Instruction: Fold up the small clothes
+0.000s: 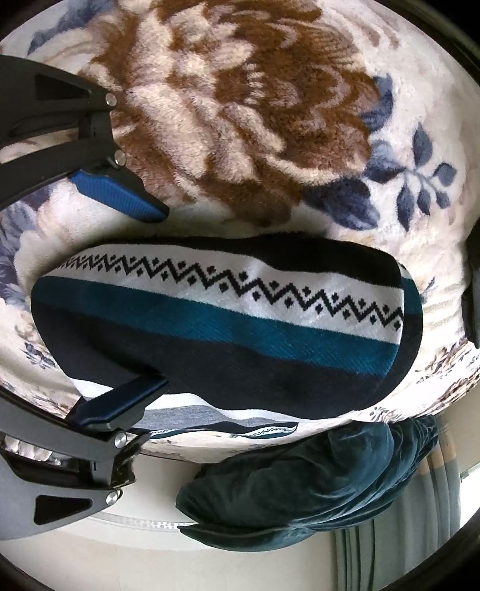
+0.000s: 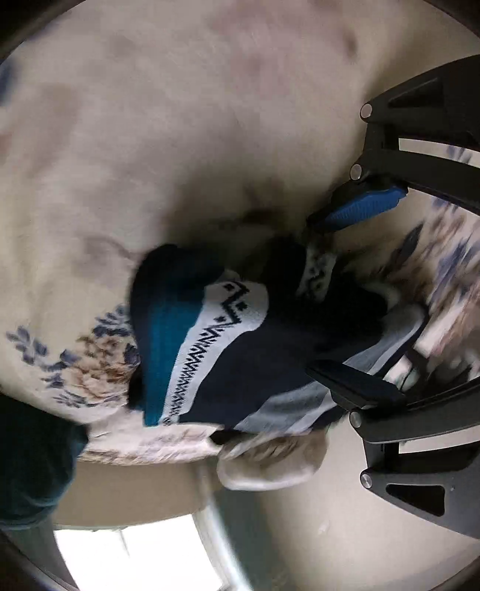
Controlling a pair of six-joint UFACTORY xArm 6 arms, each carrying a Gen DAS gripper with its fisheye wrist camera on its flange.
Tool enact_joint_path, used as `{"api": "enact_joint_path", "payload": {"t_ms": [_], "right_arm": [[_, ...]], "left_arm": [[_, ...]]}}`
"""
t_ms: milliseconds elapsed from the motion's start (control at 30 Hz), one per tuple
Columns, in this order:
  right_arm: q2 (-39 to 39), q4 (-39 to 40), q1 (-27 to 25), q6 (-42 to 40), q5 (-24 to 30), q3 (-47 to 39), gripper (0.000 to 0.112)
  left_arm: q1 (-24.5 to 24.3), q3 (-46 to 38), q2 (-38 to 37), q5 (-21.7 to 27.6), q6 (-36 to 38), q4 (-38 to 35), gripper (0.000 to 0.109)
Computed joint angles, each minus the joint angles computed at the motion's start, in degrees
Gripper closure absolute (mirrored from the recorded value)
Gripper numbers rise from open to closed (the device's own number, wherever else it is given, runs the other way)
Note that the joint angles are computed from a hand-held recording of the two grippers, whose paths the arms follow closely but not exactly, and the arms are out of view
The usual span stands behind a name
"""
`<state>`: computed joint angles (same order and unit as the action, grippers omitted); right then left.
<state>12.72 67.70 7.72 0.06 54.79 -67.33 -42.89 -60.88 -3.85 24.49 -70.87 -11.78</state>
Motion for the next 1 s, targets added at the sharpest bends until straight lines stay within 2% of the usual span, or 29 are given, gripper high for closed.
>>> {"api": "enact_joint_path", "payload": {"t_ms": [33, 67, 133, 167, 233, 300, 333, 400, 433, 533, 567, 633, 700, 867, 1000], "right_arm": [[-0.27, 3.05, 0.96, -1.51, -3.02, 1.21, 0.053], [-0.02, 6.88, 1.85, -3.54, -5.42, 1.78, 0.092], [1.74, 11.37, 3.14, -4.7, -7.14, 0.71, 0.094], [2.07, 16.35, 3.43, -7.36, -7.53, 0.22, 0.094], [2.12, 26.19, 2.59, -14.19, -4.66, -0.08, 0.094], [1.83, 26.67, 1.67, -18.0, -3.58, 0.5, 0.094], [2.31, 23.32, 1.54, -17.48, -3.97, 0.48, 0.09], [2.86, 13.28, 0.47, -12.03, -3.73, 1.03, 0.075], [2.09, 11.39, -0.5, -10.98, -2.79, 1.68, 0.066], [-0.42, 13.54, -1.82, -14.9, 0.63, 3.79, 0.041], [-0.8, 14.82, -2.08, -15.98, 2.14, 4.4, 0.038], [2.28, 16.99, -1.12, -16.8, 5.0, 2.07, 0.037], [5.04, 17.54, 0.48, -18.08, 4.5, -0.05, 0.036], [9.54, 26.45, 1.61, -23.79, 5.63, -4.05, 0.033], [13.72, 25.69, 2.58, -23.98, 6.42, -9.23, 0.033]], "left_arm": [[-0.02, 0.1, -0.08, 0.01, -0.03, 0.03, 0.025], [-0.06, 0.36, -0.22, -0.3, -0.05, -0.05, 0.025], [-0.08, 1.04, -0.54, -1.13, 0.26, -0.44, 0.025], [-0.1, 1.61, -0.79, -1.79, 0.81, -1.27, 0.025], [-0.14, 3.49, -1.85, -3.81, 2.01, -3.06, 0.025], [-0.2, 4.53, -2.26, -5.25, 3.37, -4.57, 0.025], [-0.28, 5.07, -2.41, -6.0, 4.15, -5.6, 0.025], [-0.33, 5.73, -2.62, -6.67, 4.86, -6.46, 0.025], [-0.42, 6.17, -2.76, -7.35, 5.62, -7.37, 0.025], [-0.69, 7.23, -2.7, -10.35, 7.75, -9.67, 0.025], [-0.84, 7.46, -2.33, -11.95, 9.54, -11.46, 0.025], [-0.46, 6.54, -0.98, -12.77, 11.18, -12.31, 0.025], [-0.18, 5.72, 0.26, -13.39, 13.23, -13.44, 0.025], [1.03, 3.65, 2.66, -13.31, 16.11, -11.94, 0.025], [1.54, 1.69, 5.11, -14.1, 19.56, -13.81, 0.024]]}}
